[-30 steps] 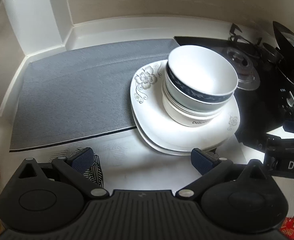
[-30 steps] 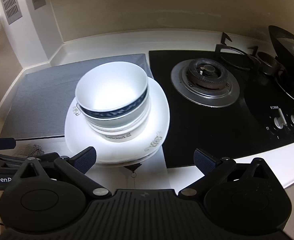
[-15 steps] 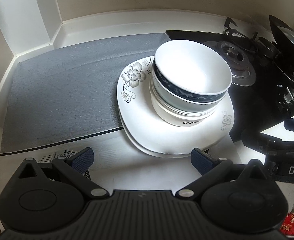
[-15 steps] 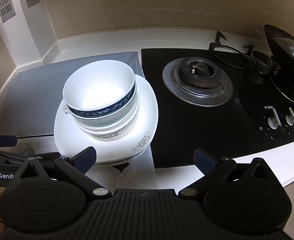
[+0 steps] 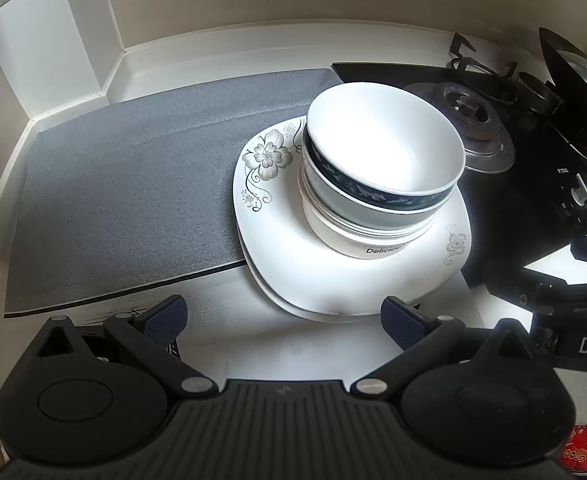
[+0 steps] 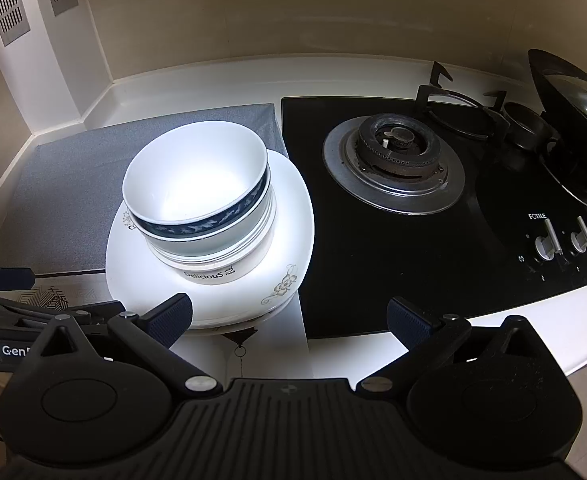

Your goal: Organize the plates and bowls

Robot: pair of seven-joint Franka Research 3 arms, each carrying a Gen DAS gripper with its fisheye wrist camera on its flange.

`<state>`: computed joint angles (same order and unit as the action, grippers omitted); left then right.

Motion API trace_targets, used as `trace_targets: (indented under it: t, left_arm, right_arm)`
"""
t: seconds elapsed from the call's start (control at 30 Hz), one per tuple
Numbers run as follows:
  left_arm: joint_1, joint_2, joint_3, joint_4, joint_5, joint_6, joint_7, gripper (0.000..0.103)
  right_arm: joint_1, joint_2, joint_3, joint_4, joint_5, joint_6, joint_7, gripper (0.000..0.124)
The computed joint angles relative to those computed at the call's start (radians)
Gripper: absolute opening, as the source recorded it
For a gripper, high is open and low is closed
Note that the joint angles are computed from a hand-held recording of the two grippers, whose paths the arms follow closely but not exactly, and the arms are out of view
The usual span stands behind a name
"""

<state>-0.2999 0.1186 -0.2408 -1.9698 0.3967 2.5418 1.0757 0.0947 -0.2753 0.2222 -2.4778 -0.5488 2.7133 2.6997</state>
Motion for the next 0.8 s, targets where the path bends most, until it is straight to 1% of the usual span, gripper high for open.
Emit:
trace_targets:
  t: [0.1, 0.8]
  left_arm:
    - [-0.003, 0.000, 0.003, -0.001, 0.022, -0.001, -0.015, 0.103]
    - [0.002, -0.013, 0.003, -0.013, 0.021, 0.006, -0.031, 0.103]
  right_arm:
    - [0.001, 0.001, -0.001, 0.000, 0.001, 0.000, -0.002, 0.103]
    - [0.003, 0.015, -0.008, 0.009, -0.003, 0.014, -0.019, 0.103]
